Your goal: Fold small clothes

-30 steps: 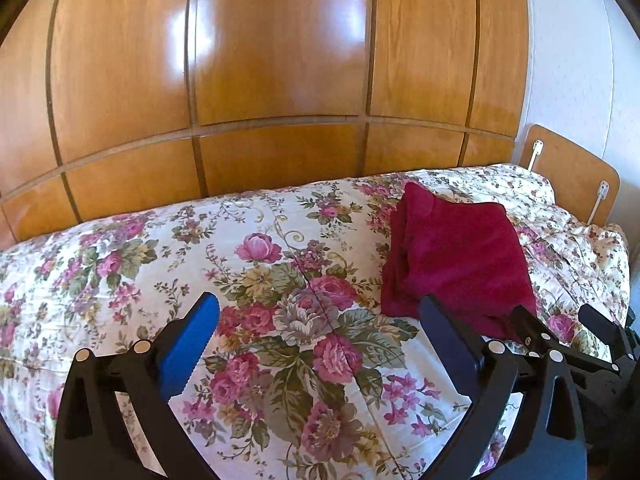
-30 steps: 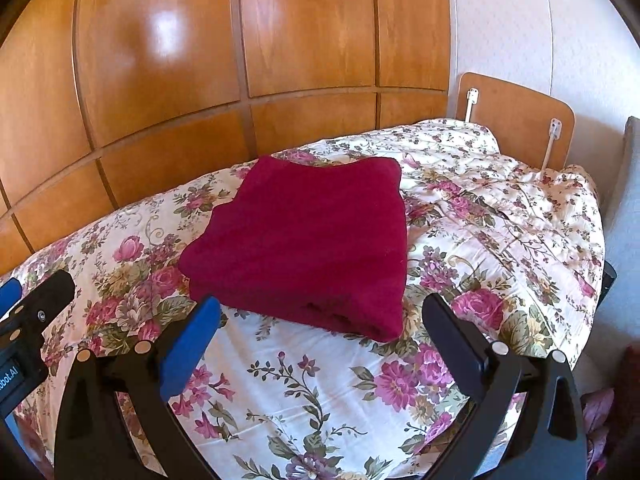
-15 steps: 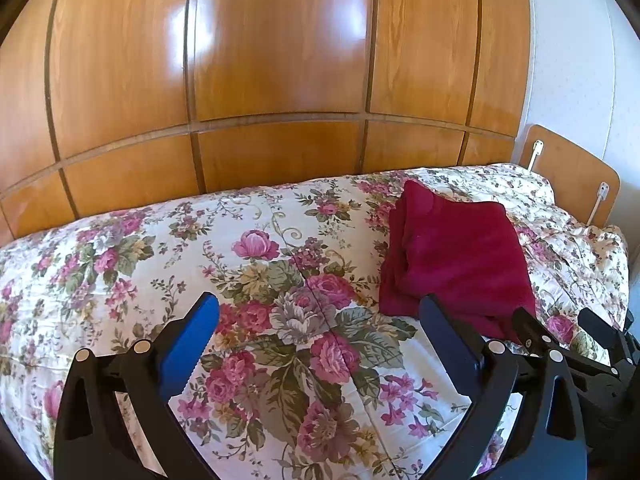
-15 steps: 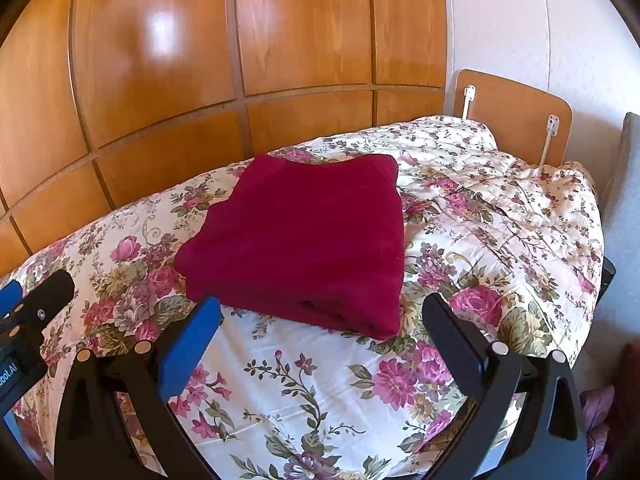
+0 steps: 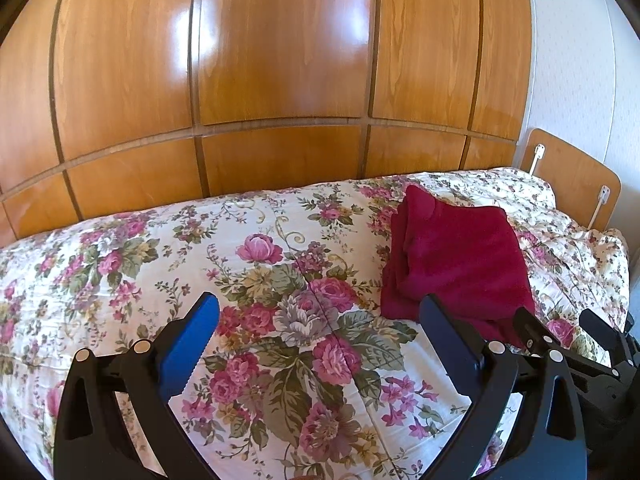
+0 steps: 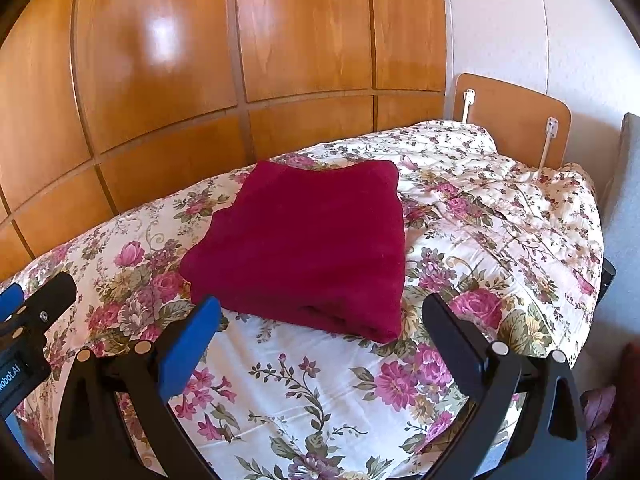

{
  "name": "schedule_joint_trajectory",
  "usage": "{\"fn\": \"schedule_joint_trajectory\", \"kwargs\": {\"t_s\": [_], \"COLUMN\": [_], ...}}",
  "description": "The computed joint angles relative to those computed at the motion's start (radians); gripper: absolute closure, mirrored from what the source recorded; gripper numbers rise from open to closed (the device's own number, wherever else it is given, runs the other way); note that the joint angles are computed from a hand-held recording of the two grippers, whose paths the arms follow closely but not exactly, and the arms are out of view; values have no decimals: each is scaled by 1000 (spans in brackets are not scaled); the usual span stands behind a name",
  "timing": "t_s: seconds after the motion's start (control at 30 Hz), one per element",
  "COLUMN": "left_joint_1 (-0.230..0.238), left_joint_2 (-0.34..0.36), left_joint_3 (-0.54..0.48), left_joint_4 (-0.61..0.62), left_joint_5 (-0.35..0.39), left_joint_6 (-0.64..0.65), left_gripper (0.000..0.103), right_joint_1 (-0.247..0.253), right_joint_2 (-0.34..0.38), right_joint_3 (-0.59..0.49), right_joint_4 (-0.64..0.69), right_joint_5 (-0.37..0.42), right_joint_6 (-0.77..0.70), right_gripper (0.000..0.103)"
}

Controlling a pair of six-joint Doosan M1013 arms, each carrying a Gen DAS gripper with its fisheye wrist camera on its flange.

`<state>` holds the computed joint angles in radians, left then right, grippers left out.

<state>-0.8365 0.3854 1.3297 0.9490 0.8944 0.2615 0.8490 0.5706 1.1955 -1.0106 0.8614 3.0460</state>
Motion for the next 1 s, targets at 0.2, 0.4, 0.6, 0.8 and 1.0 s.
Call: {"fn": "schedule_joint_trajectory", "kwargs": {"t_s": [0.2,0.4,0.6,0.8,1.0], "left_joint_1": [-4,-3,-8,-1,6], "left_joint_2": [-6,-6,0,13,9], "left_joint_3": [3,-2,0,-15,3], "left_joint_4": [25,20,54,2,-8], "left_joint_5": [0,-5,-18,2,2], "left_joint_6": [-15,-11,3,27,17], "left_gripper": [4,4,4,4,4], "right_joint_1": [1,1,0,-1,-5], "right_joint_2": [-1,0,-1,1,4], "right_joint_3": [0,1,3,2,-6], "right_joint_4": [0,-2,-7,-7,-11], "right_joint_5": [-2,-8,-11,-2,19], "right_joint_6": [-2,-3,5,13,22], "right_gripper": [2,2,2,2,2]}}
